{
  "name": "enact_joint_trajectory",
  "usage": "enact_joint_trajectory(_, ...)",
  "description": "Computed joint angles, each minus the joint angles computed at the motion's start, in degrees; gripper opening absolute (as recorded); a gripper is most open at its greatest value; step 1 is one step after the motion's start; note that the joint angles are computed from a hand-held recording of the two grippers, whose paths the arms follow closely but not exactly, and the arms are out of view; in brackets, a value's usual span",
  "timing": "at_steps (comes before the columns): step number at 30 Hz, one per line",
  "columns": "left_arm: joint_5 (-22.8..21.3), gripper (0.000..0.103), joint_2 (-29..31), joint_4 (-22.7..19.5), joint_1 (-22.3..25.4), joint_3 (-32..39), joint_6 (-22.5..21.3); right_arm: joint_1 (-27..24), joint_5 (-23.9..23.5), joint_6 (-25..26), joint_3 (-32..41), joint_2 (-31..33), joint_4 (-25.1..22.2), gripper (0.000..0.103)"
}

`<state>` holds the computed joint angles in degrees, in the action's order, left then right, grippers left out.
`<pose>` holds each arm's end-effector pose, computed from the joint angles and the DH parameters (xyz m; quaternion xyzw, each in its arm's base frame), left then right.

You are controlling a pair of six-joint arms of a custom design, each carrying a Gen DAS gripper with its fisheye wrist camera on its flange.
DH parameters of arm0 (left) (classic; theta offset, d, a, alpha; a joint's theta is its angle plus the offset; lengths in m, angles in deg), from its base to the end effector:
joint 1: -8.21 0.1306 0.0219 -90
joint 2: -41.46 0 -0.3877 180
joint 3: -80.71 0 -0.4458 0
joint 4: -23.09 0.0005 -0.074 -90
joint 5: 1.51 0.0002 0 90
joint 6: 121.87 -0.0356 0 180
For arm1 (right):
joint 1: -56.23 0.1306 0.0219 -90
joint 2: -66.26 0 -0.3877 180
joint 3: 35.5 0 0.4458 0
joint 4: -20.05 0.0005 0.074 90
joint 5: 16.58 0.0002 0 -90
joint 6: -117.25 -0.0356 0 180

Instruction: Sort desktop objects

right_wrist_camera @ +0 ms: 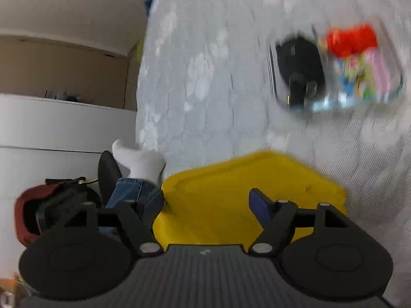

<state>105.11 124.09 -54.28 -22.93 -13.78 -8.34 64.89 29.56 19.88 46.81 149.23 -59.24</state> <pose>0.3763 -0.2398 0.4333 0.0845 0.9770 -0.1885 0.0529 0.4288 0.0898 0.4121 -0.0431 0.9236 0.3797 0.0286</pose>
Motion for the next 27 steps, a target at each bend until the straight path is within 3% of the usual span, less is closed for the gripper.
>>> enact_joint_trajectory(5,1.40,0.103,8.01,1.54,-1.91,5.63,1.50,-3.46,4.95,-2.81,-0.40,-1.31,7.39,0.080)
enact_joint_trajectory(7,-2.39,0.103,10.89,0.08,-3.54,7.57,0.85,-4.77,9.48,-3.52,-0.68,-2.03,11.67,0.081)
enact_joint_trajectory(9,-5.86,0.103,12.94,-1.99,-5.09,8.99,-1.91,-5.37,17.29,-0.35,-1.64,-3.52,17.11,0.080)
enact_joint_trajectory(12,-12.08,0.103,14.77,-4.60,-7.32,10.11,-8.66,-5.86,27.73,9.51,-4.13,-5.60,24.32,0.079)
enact_joint_trajectory(14,-17.13,0.103,14.90,-5.76,-8.46,9.75,-12.53,-6.73,31.21,14.70,-6.23,-6.96,27.30,0.077)
enact_joint_trajectory(16,-18.51,0.103,14.54,-6.24,-8.48,8.80,-16.22,-8.06,33.14,18.52,-8.17,-8.27,29.45,0.076)
enact_joint_trajectory(20,-14.69,0.103,14.28,-5.32,-6.01,7.15,-18.20,-12.67,30.88,22.78,-10.20,-9.65,31.05,0.077)
enact_joint_trajectory(23,-10.28,0.103,16.22,-3.50,-3.73,7.39,-16.26,-14.57,34.47,25.91,-12.03,-10.52,33.39,0.080)
enact_joint_trajectory(25,-6.45,0.103,16.50,-1.56,-2.48,7.09,-13.65,-17.71,28.75,22.13,-9.16,-7.10,26.62,0.081)
enact_joint_trajectory(27,-4.02,0.103,16.47,0.38,-2.29,6.69,-12.06,-19.58,24.72,20.89,-6.36,-3.26,19.49,0.072)
